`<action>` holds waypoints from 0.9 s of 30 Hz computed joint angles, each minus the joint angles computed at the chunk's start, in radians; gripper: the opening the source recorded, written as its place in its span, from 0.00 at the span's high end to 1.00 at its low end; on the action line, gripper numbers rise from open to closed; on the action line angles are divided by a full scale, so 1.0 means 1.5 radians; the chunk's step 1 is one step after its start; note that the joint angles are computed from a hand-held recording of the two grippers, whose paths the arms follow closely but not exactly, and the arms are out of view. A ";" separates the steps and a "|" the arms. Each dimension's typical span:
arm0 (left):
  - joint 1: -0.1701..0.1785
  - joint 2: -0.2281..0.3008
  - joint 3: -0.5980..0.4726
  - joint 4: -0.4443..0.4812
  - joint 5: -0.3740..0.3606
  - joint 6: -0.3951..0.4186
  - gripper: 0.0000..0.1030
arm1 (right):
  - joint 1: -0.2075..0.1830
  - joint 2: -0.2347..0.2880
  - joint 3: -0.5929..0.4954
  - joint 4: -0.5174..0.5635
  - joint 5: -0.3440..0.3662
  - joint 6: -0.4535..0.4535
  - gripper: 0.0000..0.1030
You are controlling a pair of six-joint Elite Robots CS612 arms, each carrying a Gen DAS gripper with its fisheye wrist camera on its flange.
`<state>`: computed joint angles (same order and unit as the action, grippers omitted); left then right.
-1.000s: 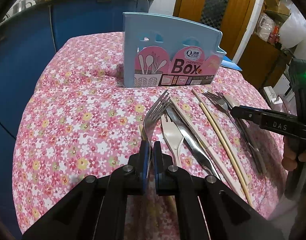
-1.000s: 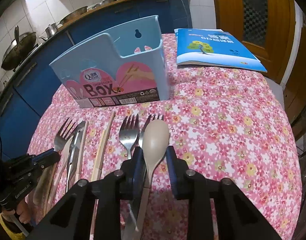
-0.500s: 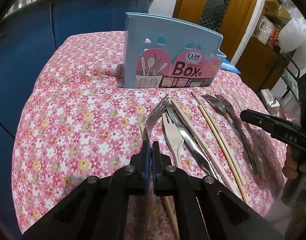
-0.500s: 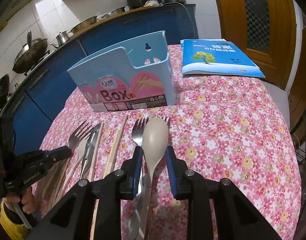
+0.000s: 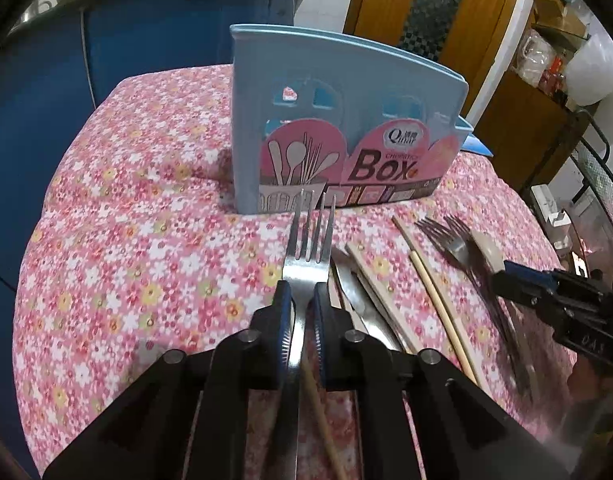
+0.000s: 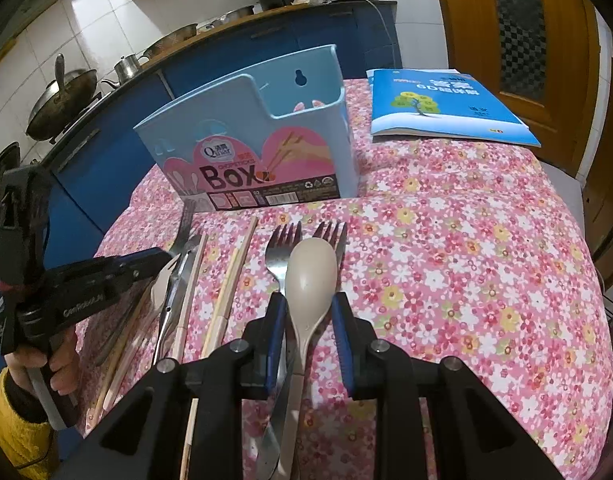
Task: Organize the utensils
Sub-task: 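Close the left tool on the silver fork while the right tool grasps the beige plastic spoon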
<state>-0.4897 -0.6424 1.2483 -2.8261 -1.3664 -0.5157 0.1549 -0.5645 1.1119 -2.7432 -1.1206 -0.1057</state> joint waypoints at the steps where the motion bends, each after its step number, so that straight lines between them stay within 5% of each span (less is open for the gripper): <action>1: -0.001 0.000 0.001 -0.004 0.006 0.002 0.99 | -0.001 0.000 0.002 -0.004 0.003 0.002 0.75; 11: -0.003 -0.007 0.003 -0.018 0.017 0.014 1.00 | -0.002 -0.004 0.012 -0.032 0.017 0.015 0.75; 12: -0.003 -0.005 -0.005 -0.006 0.017 0.009 0.91 | -0.002 -0.003 0.011 -0.032 0.016 0.017 0.75; 13: -0.003 -0.001 -0.014 0.006 0.021 0.005 0.71 | -0.003 -0.004 0.013 -0.034 0.017 0.019 0.75; 15: -0.005 0.004 -0.023 0.012 0.042 0.002 0.53 | -0.003 -0.003 0.013 -0.037 0.017 0.022 0.75; 24: -0.017 0.040 -0.094 0.077 0.093 0.016 0.53 | -0.007 0.003 0.010 -0.048 0.035 0.031 0.75; 27: -0.021 0.051 -0.116 0.111 0.122 0.010 0.61 | -0.008 0.002 0.013 -0.050 0.041 0.031 0.75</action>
